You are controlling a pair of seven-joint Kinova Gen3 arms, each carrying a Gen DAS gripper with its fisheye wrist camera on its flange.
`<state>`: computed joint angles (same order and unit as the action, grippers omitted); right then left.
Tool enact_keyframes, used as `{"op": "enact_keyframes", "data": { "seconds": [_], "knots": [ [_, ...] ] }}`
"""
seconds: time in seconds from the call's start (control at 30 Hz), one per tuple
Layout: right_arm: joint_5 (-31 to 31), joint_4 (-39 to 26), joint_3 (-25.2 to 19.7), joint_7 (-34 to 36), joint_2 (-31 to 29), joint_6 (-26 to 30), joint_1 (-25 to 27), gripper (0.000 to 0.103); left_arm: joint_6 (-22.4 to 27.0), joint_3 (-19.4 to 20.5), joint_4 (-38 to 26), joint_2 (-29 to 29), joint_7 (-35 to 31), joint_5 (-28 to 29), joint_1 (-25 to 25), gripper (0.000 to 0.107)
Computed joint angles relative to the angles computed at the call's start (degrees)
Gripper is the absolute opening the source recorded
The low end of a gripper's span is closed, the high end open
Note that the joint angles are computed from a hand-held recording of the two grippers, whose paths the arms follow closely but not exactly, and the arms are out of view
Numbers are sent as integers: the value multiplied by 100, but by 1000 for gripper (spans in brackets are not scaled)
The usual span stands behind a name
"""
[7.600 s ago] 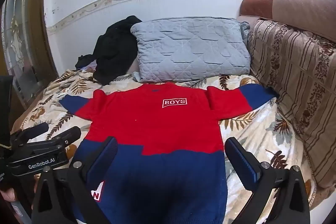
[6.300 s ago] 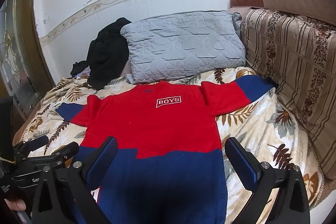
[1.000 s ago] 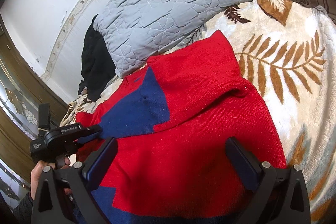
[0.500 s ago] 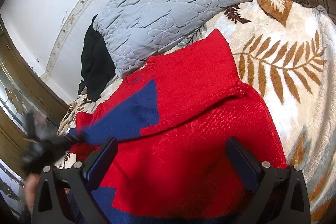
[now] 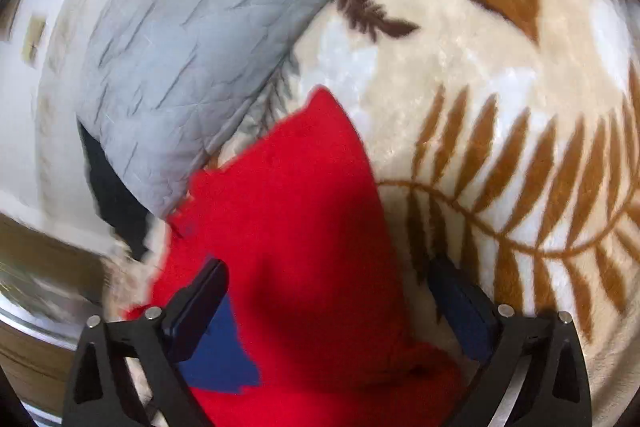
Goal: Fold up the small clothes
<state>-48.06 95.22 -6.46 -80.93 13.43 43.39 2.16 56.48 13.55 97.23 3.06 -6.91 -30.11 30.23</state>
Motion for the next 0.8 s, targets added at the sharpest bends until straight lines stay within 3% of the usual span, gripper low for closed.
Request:
{"op": "enact_keyframes", "data": {
  "seconds": [0.07,0.13,0.23,0.3,0.37,0.5,0.7,0.8],
  "knots": [
    [-230,405,-453,466,-529,-216,393,100,-61,-245,233,-413,292,-207,291,55],
    [-173,796,-943,932,-1060,-352,724,101,-145,-567,530,-903,685,-520,691,65],
    [18,1563,-1279,1583,-1788,-912,484,101,54,-763,933,-1699,1232,-842,809,68],
    [279,1931,-1362,1769,-1978,-1249,152,101,-107,-1189,1242,-2226,1176,-721,775,68],
    [486,2100,-1520,1690,-1960,-1240,168,101,-334,-1720,1467,-2685,777,-355,468,68],
    [156,2131,-1148,1913,-1901,-1086,-12,101,-1164,-2781,1717,-2944,-155,331,-348,67],
    [438,2080,-922,1749,-1815,-1230,-411,103,-2003,-4374,1788,-2515,-1552,1196,-345,67],
    [39,2179,-698,2120,-1772,-1272,-572,103,-2161,-5129,1808,-2326,-2228,1638,9,67]
  ]
}}
